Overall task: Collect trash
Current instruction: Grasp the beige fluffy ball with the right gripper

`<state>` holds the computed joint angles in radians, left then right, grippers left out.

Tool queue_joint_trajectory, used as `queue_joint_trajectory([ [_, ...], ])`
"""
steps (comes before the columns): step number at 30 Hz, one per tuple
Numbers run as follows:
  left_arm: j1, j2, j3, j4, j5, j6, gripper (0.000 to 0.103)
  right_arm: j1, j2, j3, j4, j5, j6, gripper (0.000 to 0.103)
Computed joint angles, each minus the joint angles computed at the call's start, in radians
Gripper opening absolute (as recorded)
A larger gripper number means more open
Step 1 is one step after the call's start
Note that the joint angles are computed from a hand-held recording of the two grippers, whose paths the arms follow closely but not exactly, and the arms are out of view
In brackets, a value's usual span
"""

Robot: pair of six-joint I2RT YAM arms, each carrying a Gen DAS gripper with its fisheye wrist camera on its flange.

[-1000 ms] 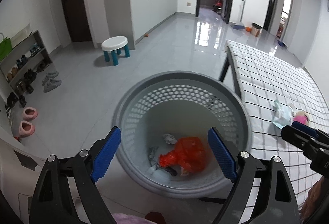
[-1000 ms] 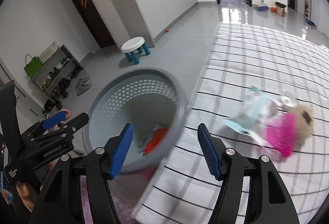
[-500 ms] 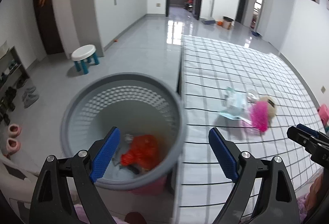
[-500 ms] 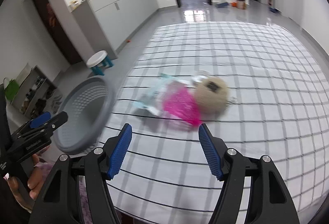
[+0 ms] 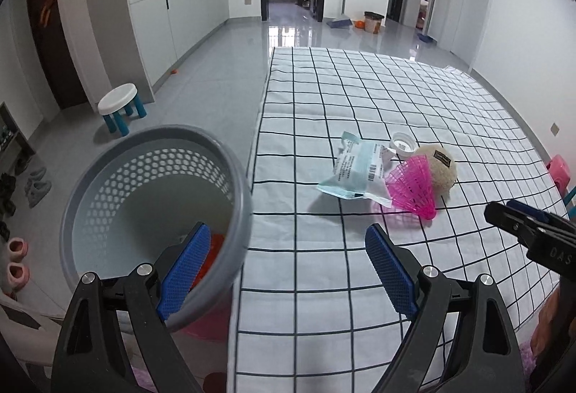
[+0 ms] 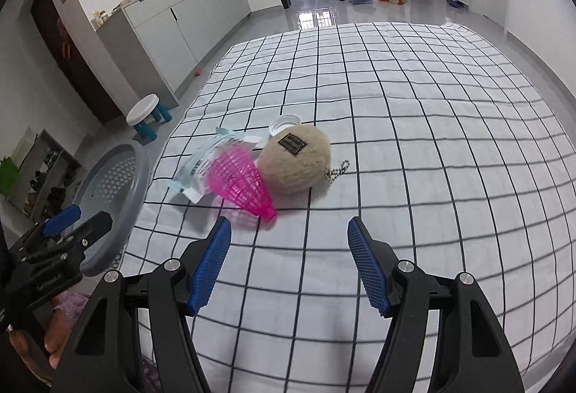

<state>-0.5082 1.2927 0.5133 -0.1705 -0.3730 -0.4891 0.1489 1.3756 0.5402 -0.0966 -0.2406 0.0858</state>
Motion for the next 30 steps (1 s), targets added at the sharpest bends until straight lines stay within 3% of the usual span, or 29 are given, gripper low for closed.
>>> queue_joint_trajectory([
  [16,-0.027,0.195,0.075,0.087,0.003,-0.020,0.086,0.000,0.273,0.192,0.048,-0.006,-0.042,0.065],
  [30,-0.008,0.238,0.072,0.126,0.019,-0.011,0.086,0.046,0.459,0.339,0.036,0.015,-0.040,0.066],
])
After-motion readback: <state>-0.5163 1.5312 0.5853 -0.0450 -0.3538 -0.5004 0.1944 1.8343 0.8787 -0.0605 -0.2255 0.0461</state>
